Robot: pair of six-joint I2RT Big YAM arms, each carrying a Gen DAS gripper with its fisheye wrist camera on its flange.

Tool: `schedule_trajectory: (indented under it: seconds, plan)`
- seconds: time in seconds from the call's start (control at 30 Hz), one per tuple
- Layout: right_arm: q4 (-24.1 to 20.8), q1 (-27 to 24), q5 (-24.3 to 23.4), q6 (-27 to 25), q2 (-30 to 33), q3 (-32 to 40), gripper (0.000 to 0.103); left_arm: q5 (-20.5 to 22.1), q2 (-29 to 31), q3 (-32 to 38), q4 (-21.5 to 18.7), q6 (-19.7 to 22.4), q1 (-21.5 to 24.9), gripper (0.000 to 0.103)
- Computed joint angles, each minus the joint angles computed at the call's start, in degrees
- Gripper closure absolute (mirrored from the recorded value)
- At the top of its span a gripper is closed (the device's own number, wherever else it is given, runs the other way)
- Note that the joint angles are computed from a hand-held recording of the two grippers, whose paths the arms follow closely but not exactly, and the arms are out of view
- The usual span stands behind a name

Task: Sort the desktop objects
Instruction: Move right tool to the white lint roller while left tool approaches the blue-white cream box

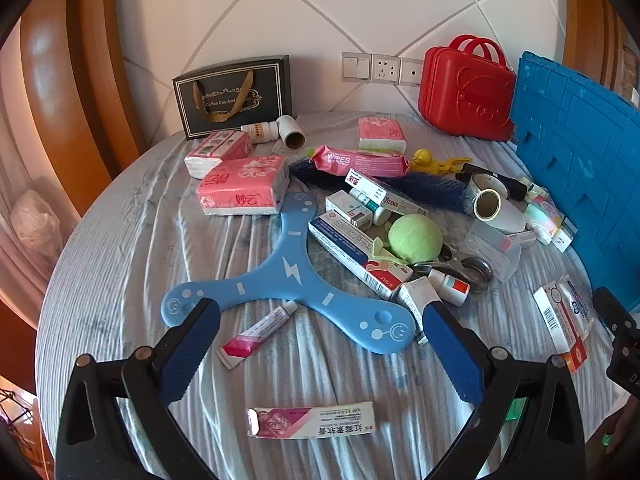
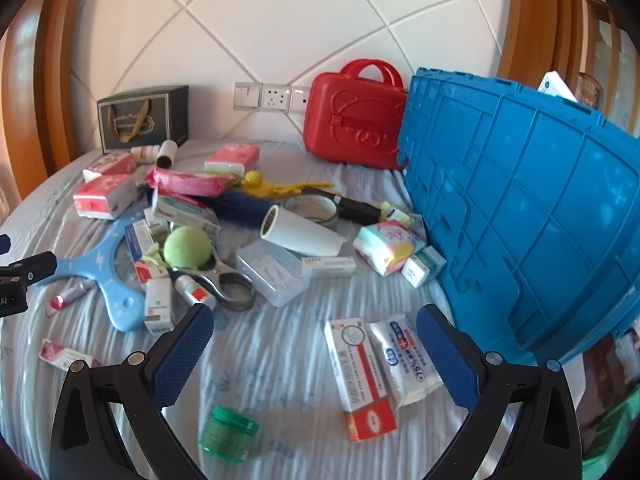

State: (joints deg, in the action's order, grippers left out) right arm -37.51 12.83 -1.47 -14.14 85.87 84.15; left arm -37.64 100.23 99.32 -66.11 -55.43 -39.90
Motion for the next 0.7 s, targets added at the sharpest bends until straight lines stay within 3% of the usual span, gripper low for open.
schedule_trajectory:
  seconds: [0.33, 0.63, 0.7]
  plan:
    - [-1.4, -1.1, -2.8, -2.7, 9.5, 10.2, 0.0, -0.3, 5.8, 5.2, -0.8, -1.9, 1.6, 0.0]
    - [-1.1, 1.2, 1.6, -0.3, 16.3, 16.4, 0.0, 0.8, 9.9, 10.3, 5.5, 10.3, 5.1, 0.0]
    - [-2.1, 1.6, 2.9, 0.2, 17.7, 18.1, 0.0, 1.2, 10.1, 10.0, 6.8, 11.2, 5.4, 0.0]
